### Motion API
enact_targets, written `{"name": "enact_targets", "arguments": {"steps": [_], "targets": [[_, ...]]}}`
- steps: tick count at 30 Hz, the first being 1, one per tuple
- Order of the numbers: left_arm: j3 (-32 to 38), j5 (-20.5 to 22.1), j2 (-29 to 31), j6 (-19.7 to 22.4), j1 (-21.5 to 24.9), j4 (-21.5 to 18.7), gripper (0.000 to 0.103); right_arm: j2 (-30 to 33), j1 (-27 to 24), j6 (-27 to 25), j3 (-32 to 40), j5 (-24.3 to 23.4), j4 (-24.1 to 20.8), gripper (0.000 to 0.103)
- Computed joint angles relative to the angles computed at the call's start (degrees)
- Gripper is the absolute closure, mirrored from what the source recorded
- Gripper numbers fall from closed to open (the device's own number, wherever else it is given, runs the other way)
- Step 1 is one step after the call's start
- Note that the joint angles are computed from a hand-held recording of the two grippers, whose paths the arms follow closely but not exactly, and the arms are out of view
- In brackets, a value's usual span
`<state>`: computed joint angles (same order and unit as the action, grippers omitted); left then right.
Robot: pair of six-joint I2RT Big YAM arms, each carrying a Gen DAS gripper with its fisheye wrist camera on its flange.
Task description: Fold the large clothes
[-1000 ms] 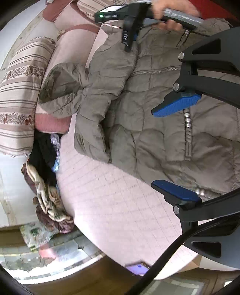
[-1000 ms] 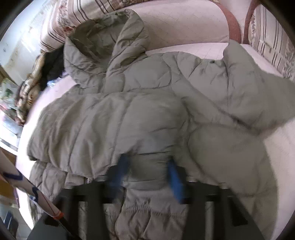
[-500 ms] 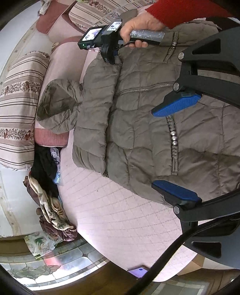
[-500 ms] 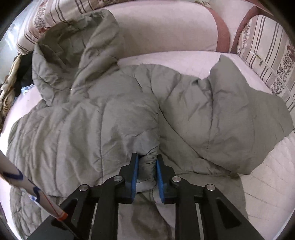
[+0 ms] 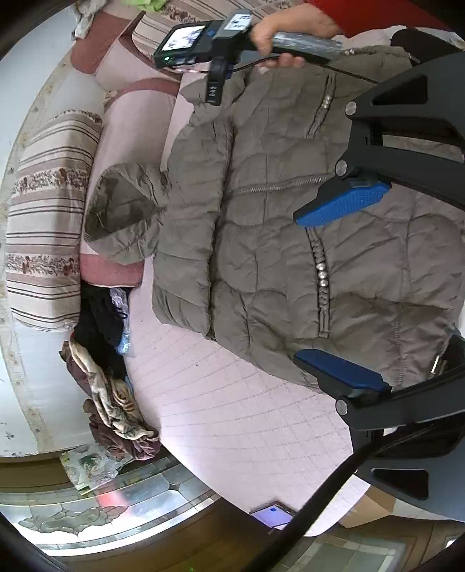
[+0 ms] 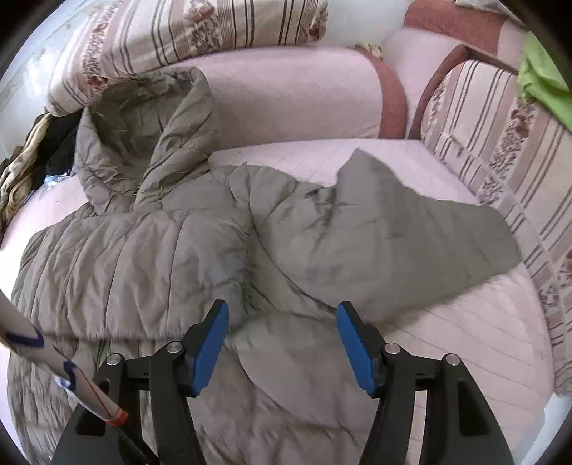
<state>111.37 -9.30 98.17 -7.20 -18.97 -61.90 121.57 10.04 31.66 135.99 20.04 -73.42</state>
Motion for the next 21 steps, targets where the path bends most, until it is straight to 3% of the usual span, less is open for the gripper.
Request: {"name": "enact_targets", "arguments": {"steps": [5,11,18,21], "targets": [[-2.8,-1.7,-3.2,0.9,-1.6,1.9,0.033,-8.6,0.3,0.3,-13.5,0.1,5.0,0.033],[-4.3,-3.0,-4.9,1.7,-2.9,2.4,0.033,-13.3,-0.5,0.4,-21.4,2.5,6.7,0.032],[-3.0,-4.0,-3.8,2.0,-3.5,1.4,0.033,-16.1,1.7,-1.1,-23.4,12.9,2.5,0.031],[-1.9,-4.6,-2.7,2.1,-3.8,0.5,0.033,-18.8,3.6,-2.7,-25.5,16.1,4.0,0.022]]}}
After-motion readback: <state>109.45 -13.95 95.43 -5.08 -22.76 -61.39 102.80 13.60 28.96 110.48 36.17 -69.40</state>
